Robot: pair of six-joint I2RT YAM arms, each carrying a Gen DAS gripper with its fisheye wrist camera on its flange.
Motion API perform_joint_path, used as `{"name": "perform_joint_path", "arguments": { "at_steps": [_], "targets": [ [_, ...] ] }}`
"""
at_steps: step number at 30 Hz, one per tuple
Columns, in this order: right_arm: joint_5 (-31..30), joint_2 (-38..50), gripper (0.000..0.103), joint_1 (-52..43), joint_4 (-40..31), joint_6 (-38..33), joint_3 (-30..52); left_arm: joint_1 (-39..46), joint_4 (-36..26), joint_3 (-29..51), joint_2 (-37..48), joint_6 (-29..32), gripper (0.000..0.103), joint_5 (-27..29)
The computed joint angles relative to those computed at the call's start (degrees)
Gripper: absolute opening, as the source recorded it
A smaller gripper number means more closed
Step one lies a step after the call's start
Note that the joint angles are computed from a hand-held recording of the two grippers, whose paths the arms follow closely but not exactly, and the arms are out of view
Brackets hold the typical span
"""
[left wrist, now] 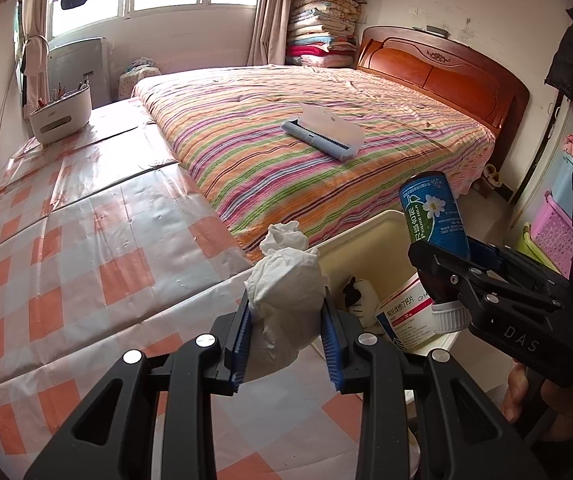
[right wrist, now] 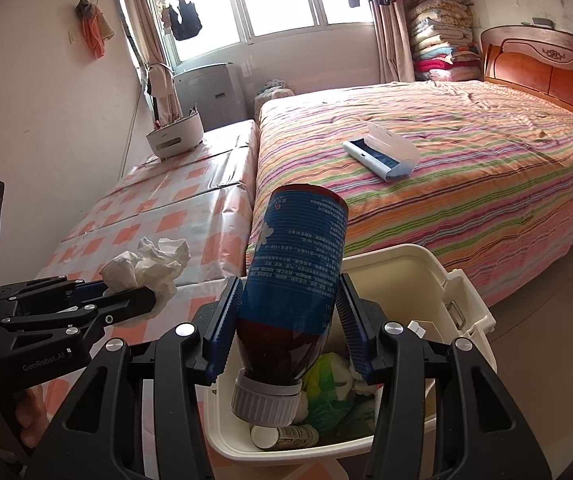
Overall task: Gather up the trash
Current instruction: 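Carry both over the bin and open the right tool while the left tool holds the tissue, then lower the white tissue into the bin and open the left tool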
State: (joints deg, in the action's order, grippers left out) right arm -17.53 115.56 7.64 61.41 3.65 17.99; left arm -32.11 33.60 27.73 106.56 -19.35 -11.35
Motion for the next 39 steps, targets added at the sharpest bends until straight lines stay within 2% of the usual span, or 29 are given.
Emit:
{"name": "perform_joint_path", "arguments": {
  "at_steps": [5,11,24,39],
  "targets": [
    [-0.8,1.8,0.049,-2.6,1.7,0.9,-0.4,-1.7,-0.8,1.2,0.1,-0.3,0.03,-0.4],
    [-2.6,2.8,0.066,-5.8,6.5,2.8,-2.5,-3.2,-1.3,3.0,1.7,-0.4,0.03,-0.7],
    [-9.6,6.1,0.07,-16.8,23.4,12.2,-6.6,-5.8,-3.0,7.7,5.2,-0.3,0.03,-0.6],
    [-12.6,7.8,0.071,-20.9,24.4,13.1,-6.4,-8.9,-5.8,13.4,9.1,0.0,0.03,-0.2]
  ]
}}
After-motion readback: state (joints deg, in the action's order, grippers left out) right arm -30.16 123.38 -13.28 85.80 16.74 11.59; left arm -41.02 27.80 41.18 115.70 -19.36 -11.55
